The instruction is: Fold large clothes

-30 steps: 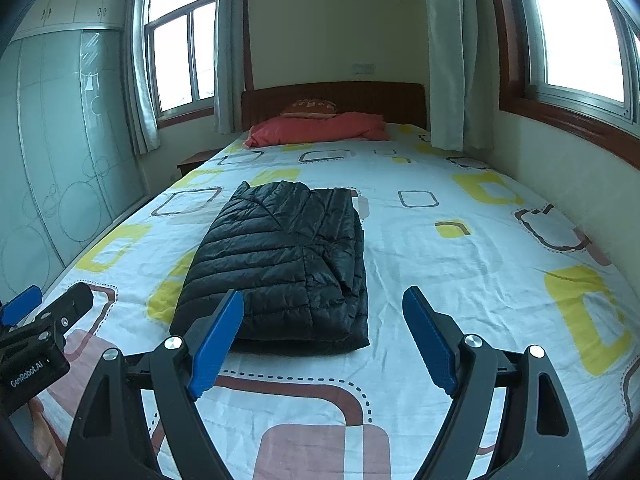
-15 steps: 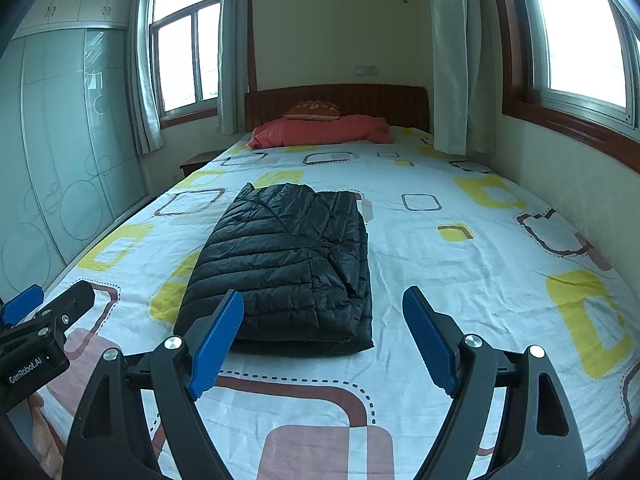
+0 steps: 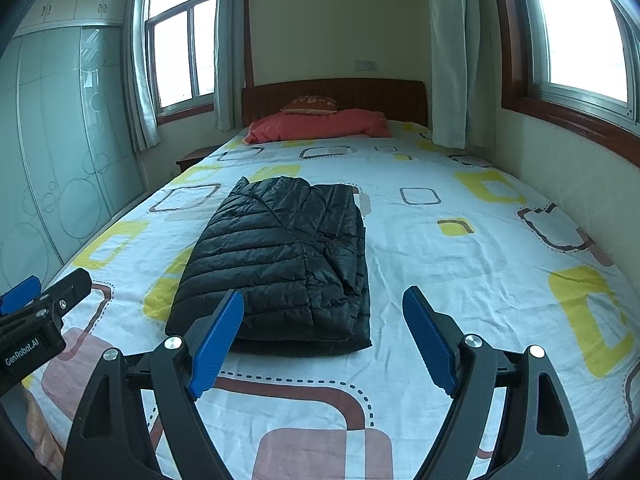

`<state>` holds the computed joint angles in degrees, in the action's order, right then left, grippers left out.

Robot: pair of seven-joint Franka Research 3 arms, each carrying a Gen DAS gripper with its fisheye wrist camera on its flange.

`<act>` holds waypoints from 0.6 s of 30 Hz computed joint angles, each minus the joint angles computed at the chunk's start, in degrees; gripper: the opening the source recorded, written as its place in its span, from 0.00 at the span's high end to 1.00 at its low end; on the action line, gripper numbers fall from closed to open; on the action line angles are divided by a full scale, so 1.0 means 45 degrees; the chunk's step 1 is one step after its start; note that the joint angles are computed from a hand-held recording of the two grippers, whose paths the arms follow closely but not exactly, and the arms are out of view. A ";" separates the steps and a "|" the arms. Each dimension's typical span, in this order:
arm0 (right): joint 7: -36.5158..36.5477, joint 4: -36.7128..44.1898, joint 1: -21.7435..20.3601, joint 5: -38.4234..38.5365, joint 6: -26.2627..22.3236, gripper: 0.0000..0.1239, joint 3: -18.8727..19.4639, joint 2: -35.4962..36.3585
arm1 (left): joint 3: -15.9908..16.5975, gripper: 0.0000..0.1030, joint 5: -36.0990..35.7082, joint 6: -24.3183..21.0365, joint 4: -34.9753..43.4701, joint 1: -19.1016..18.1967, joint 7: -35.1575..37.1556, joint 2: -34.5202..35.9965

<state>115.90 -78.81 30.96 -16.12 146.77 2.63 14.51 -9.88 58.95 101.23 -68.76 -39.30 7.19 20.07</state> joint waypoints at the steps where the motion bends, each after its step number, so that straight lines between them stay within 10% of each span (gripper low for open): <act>1: -0.0004 0.0022 -0.0003 -0.0002 -0.0013 0.35 -0.0005 0.0025 | 0.0014 0.02 0.0021 0.0001 0.0025 0.0005 -0.0008 0.0028; 18: -0.0025 0.0241 0.0061 -0.0033 -0.0079 0.35 -0.0145 0.0329 | 0.0247 0.02 0.0260 0.0788 -0.0163 0.0192 -0.0322 0.0120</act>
<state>115.78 -77.73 31.24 -16.27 146.42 1.97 15.99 -8.77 60.12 104.78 -69.50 -38.44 5.74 20.61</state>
